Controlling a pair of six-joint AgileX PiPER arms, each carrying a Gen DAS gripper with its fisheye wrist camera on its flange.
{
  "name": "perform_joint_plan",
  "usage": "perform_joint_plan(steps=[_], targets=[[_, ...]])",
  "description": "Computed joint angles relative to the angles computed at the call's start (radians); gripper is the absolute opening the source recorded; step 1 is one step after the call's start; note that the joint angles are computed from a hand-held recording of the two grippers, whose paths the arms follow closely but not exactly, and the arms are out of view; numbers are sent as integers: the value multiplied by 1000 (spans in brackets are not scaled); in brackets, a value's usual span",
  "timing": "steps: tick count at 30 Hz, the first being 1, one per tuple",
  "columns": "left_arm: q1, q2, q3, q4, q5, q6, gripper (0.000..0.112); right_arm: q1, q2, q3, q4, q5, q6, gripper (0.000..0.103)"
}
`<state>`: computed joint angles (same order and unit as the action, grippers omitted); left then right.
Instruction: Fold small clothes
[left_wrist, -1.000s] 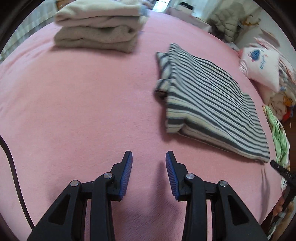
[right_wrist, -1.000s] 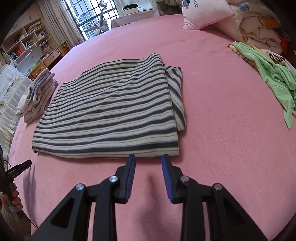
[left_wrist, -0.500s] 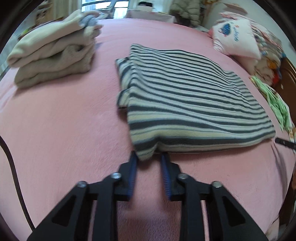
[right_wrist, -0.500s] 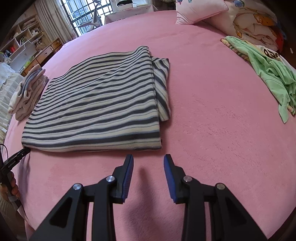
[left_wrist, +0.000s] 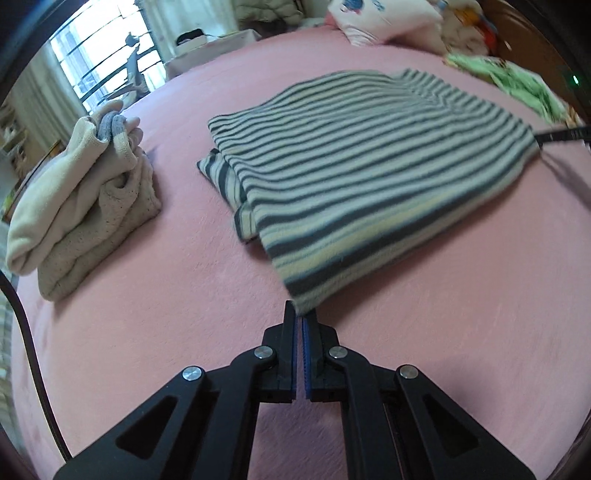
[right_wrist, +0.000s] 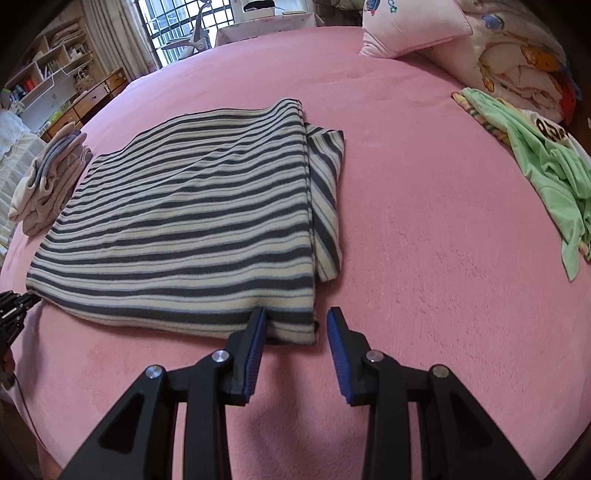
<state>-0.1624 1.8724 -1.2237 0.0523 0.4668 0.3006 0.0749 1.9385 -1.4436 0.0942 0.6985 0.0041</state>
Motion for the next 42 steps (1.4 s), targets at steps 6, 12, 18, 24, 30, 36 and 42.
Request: perform_joint_plan(steps=[6,12,18,24,30,36,42], targets=[[3,-11,56,88,-16,-54,0,-1,1,1,-3,4,6,34],[15,-95,76,12,11,-77,1,-11,-56,27,8,-1,1,34],[-24,-83,-73,-98,28,-132,18,3,-62,-38,32,7,18,34],[-86,148,-346,-82,85,-350,23,69,71,-215,-1,26,87,34],[-72,276,-410,-47,98,-563,23,102,194,-331,-33,59,120,34],[-60,238,-303,-79,7,-496,23,80,188,-230,-75,14,102,29],[-42,206,-258,-110,-7,-419,23,64,104,-101,-140,-30,110,28]])
